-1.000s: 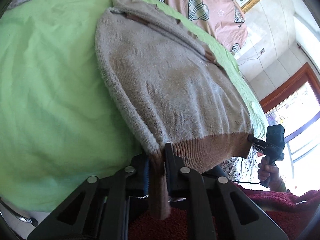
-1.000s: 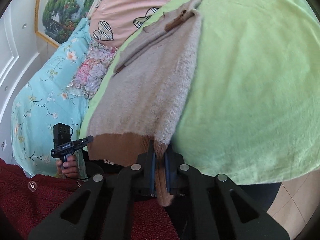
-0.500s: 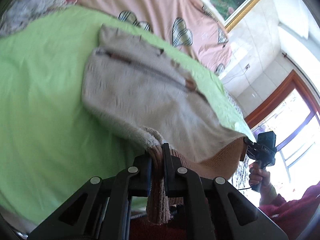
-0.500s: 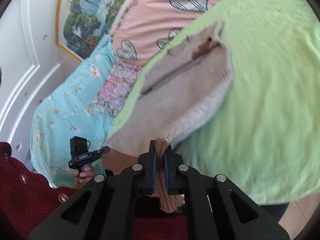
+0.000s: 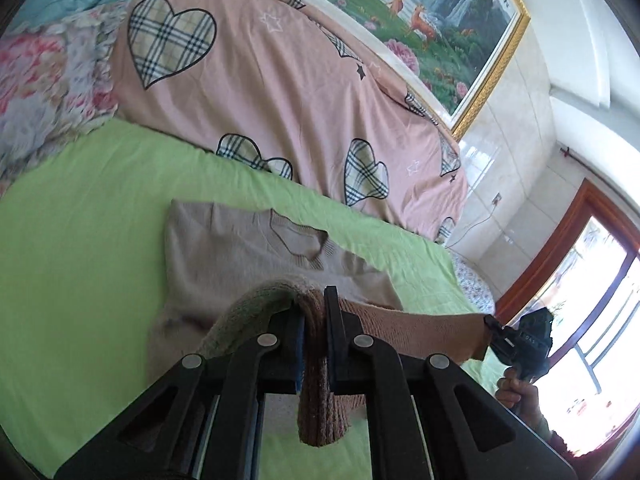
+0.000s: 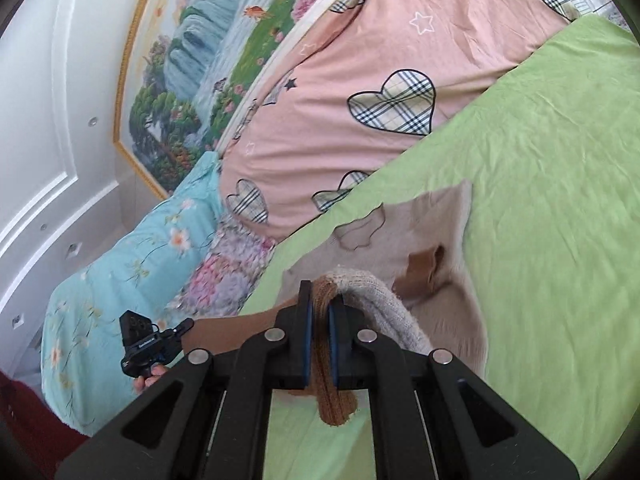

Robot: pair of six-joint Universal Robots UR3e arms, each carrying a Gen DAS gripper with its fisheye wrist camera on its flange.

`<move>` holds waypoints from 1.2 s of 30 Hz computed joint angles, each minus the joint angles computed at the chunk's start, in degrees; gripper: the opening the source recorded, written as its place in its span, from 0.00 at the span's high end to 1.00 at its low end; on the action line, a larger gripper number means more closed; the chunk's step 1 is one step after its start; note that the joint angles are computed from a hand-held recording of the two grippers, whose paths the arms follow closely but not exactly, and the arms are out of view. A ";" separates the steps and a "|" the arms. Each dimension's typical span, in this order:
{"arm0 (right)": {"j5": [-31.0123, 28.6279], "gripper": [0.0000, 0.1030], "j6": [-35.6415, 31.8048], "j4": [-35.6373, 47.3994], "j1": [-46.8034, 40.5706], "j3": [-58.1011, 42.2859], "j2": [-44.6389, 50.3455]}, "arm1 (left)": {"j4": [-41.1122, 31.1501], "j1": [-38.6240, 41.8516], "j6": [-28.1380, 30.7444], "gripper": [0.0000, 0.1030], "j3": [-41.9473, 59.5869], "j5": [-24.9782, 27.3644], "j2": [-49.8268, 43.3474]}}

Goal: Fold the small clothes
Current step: 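Lift the hem and fold it toward the collar with both grippers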

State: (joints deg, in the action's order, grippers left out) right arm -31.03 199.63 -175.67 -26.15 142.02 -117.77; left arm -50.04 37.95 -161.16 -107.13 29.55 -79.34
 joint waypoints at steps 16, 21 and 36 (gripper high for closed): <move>-20.67 0.93 -0.29 9.06 15.71 -50.71 52.07 | 11.55 -17.15 -20.80 0.94 44.66 22.72 -48.20; -23.90 0.91 -0.45 14.06 17.19 -56.53 58.40 | 7.93 -19.24 -20.99 0.94 54.80 27.21 -58.42; -23.10 0.60 -16.49 29.37 28.33 -58.88 51.56 | 2.12 -27.04 -3.43 0.89 32.06 25.23 -40.79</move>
State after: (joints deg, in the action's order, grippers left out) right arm -54.13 183.14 -146.30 2.18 83.14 -66.21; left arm -47.92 10.91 -164.59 -75.07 54.78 -120.13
